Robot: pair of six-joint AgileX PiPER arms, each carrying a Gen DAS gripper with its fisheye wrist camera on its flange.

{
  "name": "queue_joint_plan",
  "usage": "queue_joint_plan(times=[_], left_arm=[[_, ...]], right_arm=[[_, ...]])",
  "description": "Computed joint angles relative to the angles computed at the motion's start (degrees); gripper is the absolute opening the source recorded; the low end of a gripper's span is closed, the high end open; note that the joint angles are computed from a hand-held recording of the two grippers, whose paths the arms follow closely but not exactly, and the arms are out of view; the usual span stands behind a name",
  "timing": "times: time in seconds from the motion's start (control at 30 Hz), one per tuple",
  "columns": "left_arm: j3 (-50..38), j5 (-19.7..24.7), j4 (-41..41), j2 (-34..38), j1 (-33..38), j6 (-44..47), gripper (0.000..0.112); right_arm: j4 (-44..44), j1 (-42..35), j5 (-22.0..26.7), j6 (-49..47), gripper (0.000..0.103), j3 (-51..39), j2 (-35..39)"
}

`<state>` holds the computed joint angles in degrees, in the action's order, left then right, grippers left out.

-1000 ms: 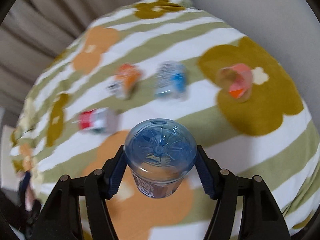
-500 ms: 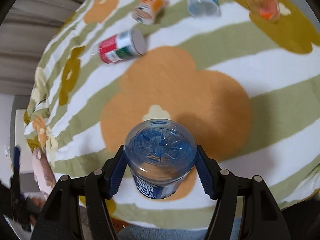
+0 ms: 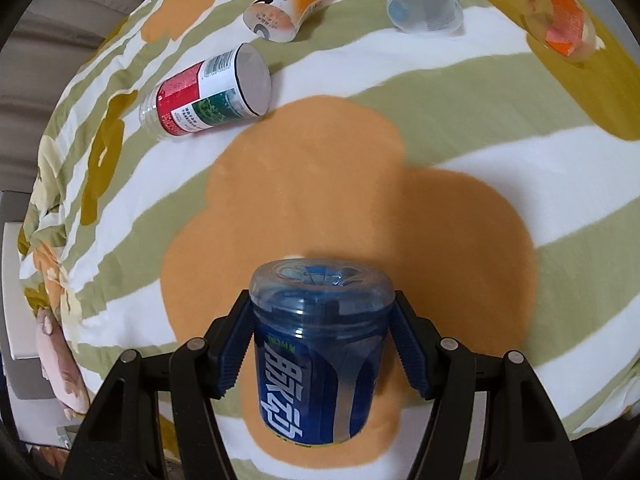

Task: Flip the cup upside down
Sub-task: 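Close the right gripper on the blue bottle's base and lift it, then grasp the blue bottle with the left gripper while the right gripper releases it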

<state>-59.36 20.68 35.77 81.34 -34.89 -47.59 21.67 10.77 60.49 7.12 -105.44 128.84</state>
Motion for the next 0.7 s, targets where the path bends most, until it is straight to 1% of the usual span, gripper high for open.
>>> queue_joint_plan(times=[0.13, 0.23, 0.27, 0.3, 0.33, 0.37, 0.43, 0.47, 0.53, 0.57, 0.6, 0.63, 0.67, 0.7], left_arm=[[-0.6, 1.5, 1.6, 0.3, -1.5, -1.7, 0.103], [-1.0, 2.8, 1.8, 0.2, -2.3, -2.0, 0.103], [-1.4, 3.5, 1.8, 0.4, -2.6, -1.9, 0.103], [-1.8, 3.9, 1.4, 0.6, -2.8, -1.6, 0.103], [-2.4, 4.6, 0.7, 0.7, -3.0, -0.8, 0.103], [-2.8, 5.0, 0.1, 0.9, -3.1, -0.1, 0.103], [-3.7, 5.8, -0.7, 1.1, -3.6, 0.4, 0.103], [-4.3, 6.2, -1.7, 1.3, -3.8, 1.3, 0.103], [-6.6, 7.9, -3.6, 2.2, -4.5, 3.4, 0.103], [-8.0, 8.9, -4.4, 2.9, -4.8, 4.5, 0.103], [-10.2, 10.4, -5.3, 4.1, -5.3, 5.9, 0.103], [-13.8, 12.4, -8.0, 6.2, -5.7, 8.9, 0.103], [-16.5, 13.9, -10.7, 7.9, -5.8, 11.6, 0.103], [-21.6, 16.8, -14.6, 11.2, -5.8, 15.5, 0.103]], right_arm=[[-1.2, 0.3, 1.7, 1.5, 0.062, -3.0, 2.1], [-1.5, 0.2, 1.2, 2.7, 0.062, -3.1, 2.0], [-1.1, 0.0, 0.7, 2.8, 0.066, -2.4, 1.5], [-0.4, -0.3, 0.0, 3.1, 0.074, -1.2, 0.8], [0.0, -0.4, -0.8, 3.5, 0.097, -0.2, 0.1], [0.7, -0.8, -2.3, 3.0, 0.103, 1.8, -1.3], [1.7, -1.4, -5.7, 1.2, 0.103, 6.6, -5.2], [2.6, -1.8, -8.2, -0.3, 0.103, 10.0, -8.0], [4.9, -2.8, -14.3, -3.5, 0.103, 19.2, -15.7], [4.9, -3.1, -16.2, -4.4, 0.103, 22.7, -19.0], [4.0, -2.9, -18.6, -5.0, 0.103, 26.8, -23.4], [2.6, -2.8, -21.3, -6.2, 0.103, 31.6, -28.7], [0.7, -2.0, -23.0, -5.6, 0.103, 34.1, -32.0], [-3.1, -1.2, -25.1, -3.8, 0.103, 37.9, -36.8]])
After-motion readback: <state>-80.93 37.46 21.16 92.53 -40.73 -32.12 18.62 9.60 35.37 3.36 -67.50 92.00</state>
